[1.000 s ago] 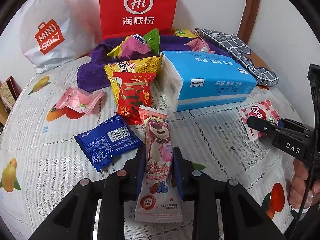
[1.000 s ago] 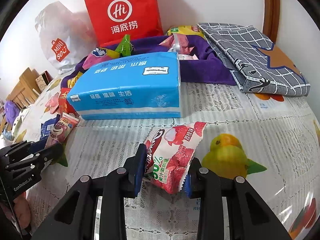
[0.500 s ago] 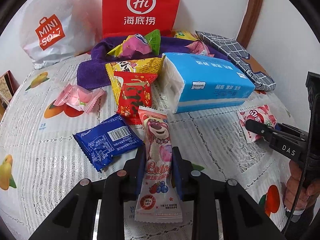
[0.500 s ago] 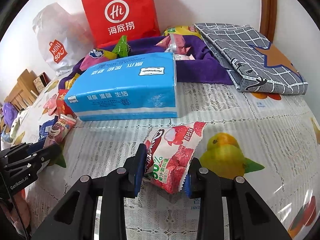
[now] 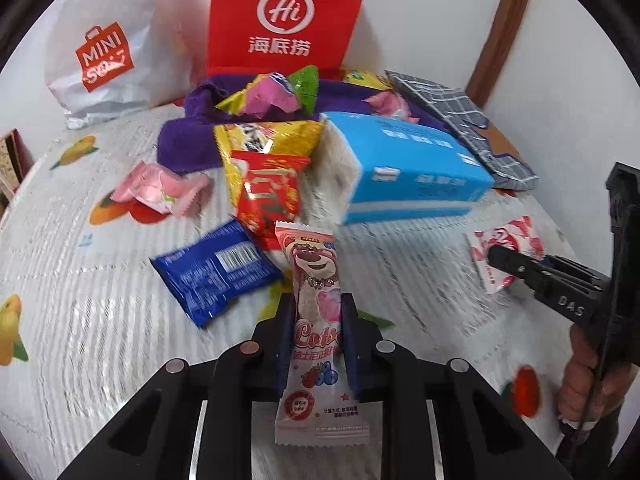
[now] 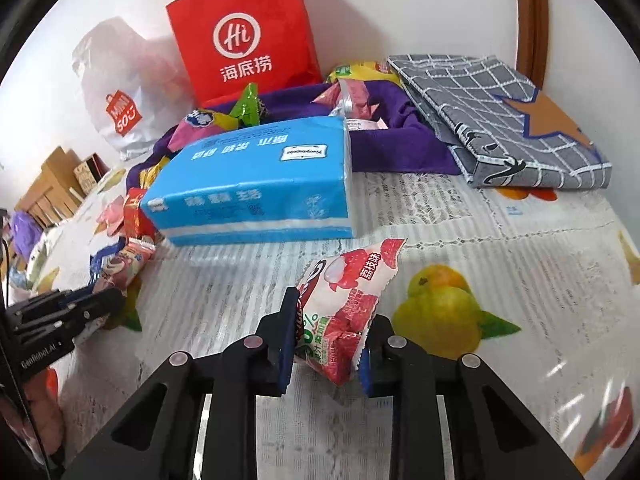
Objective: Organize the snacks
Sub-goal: 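Lift and carry both packets toward the purple towel with both tools, then lower both packets onto the purple towel and open the right tool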
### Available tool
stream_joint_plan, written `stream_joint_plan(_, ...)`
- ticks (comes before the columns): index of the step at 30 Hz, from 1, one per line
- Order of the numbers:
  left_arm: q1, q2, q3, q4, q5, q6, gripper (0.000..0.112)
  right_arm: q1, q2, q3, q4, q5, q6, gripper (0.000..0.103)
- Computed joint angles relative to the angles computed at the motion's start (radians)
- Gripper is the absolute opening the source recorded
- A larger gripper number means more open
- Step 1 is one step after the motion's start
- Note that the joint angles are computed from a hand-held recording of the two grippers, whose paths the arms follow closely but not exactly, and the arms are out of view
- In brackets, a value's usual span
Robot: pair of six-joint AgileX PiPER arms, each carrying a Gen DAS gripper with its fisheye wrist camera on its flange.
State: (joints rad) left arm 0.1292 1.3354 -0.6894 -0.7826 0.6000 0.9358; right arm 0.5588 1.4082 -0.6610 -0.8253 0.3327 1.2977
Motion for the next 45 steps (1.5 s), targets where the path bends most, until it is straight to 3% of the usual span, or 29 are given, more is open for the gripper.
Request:
stream_joint_plan(7, -0.023, -0.115, -0.079, 0.119, 0.116, -0.145, 0.021, 0.094, -0.086, -0.083, 0.116, 0.159, -0.148, 0.025)
stream_joint_plan(11, -0.031, -0.099, -0.206, 0.137, 0.215, -0.218, 0.021, 0.101, -0.101, -0.202, 0.206, 0.229, -0.275, 0.025)
stream_joint_plan(17, -0.120, -0.055, -0.419, 0.275, 0.254, -0.409, 0.021, 0.093, -0.065, -0.405, 0.248, 0.323, -0.384, 0.025)
stream_joint_plan(22, -0.138, 0.044, -0.633, 0.323, 0.340, -0.491, 0.021, 0.050, 0.018, -0.596, 0.309, 0.379, -0.501, 0.025)
stream_joint_plan(30, -0.138, 0.206, -0.885, 0.417, 0.382, -0.606, 0.021, -0.045, 0.166, -0.831, 0.422, 0.392, -0.665, 0.025)
stream_joint_plan(39, -0.088, 0.471, -1.189, 0.389, 0.442, -0.628, 0.021, -0.162, 0.382, -1.107, 0.563, 0.428, -0.818, 0.025)
stream_joint_plan(44, -0.101, 0.622, -1.341, 0.417, 0.468, -0.655, 0.021, -0.223, 0.478, -1.185, 0.653, 0.418, -0.891, 0.025)
stream_joint_plan(45, -0.102, 0.646, -1.355, 0.422, 0.464, -0.655, 0.021, -0.235, 0.514, -1.226, 0.675, 0.449, -0.916, 0.025)
